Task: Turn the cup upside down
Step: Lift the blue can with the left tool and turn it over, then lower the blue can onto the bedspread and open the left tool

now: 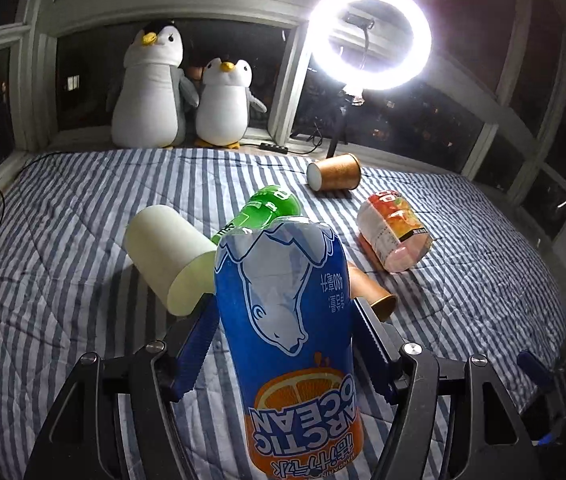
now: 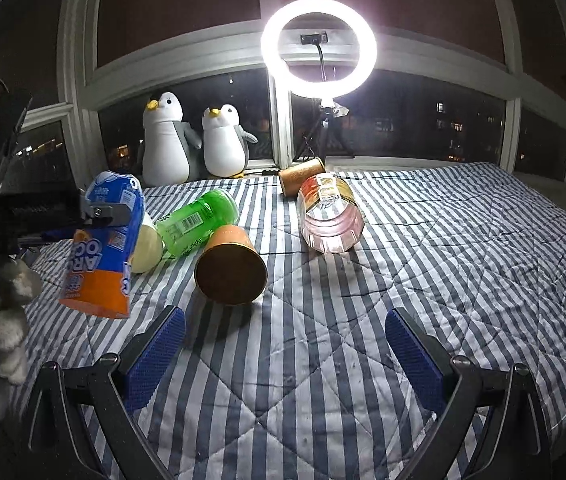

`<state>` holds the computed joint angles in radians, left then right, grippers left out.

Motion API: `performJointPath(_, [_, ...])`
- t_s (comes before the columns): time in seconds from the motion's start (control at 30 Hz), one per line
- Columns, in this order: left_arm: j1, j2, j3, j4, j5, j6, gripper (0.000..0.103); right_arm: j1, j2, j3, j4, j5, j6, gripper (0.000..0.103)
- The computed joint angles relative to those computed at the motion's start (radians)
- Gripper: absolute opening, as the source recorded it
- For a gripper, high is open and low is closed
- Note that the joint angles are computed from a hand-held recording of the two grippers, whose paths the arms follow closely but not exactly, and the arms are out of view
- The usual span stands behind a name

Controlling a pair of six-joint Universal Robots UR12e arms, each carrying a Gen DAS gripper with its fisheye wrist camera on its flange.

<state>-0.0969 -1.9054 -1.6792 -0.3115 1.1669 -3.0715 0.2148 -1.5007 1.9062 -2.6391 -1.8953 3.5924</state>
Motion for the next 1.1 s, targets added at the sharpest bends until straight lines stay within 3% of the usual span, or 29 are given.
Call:
performJointPath(0.27, [-0.024, -0.022, -0.013, 0.071, 0.041, 0.031, 0.071, -0.005, -0.005, 0.006, -0.001, -0.003, 0.013, 0.099])
performJointPath(0.77, [-0.041, -0.028, -0.025, 0.100, 0.064, 0.059, 0.071, -0.004, -0.005, 0.010, -0.017, -0.005, 0.017, 0.099])
performJointPath(1.03, [-0.037, -0.037, -0.005, 0.014, 0.051, 0.074, 0.072, -0.004, -0.001, 0.006, -0.016, -0.004, 0.015, 0.099])
performJointPath(1.1, [-0.036, -0.039, 0.001, -0.001, 0.051, 0.075, 0.077, -0.004, 0.000, 0.004, -0.015, -0.003, 0.014, 0.099])
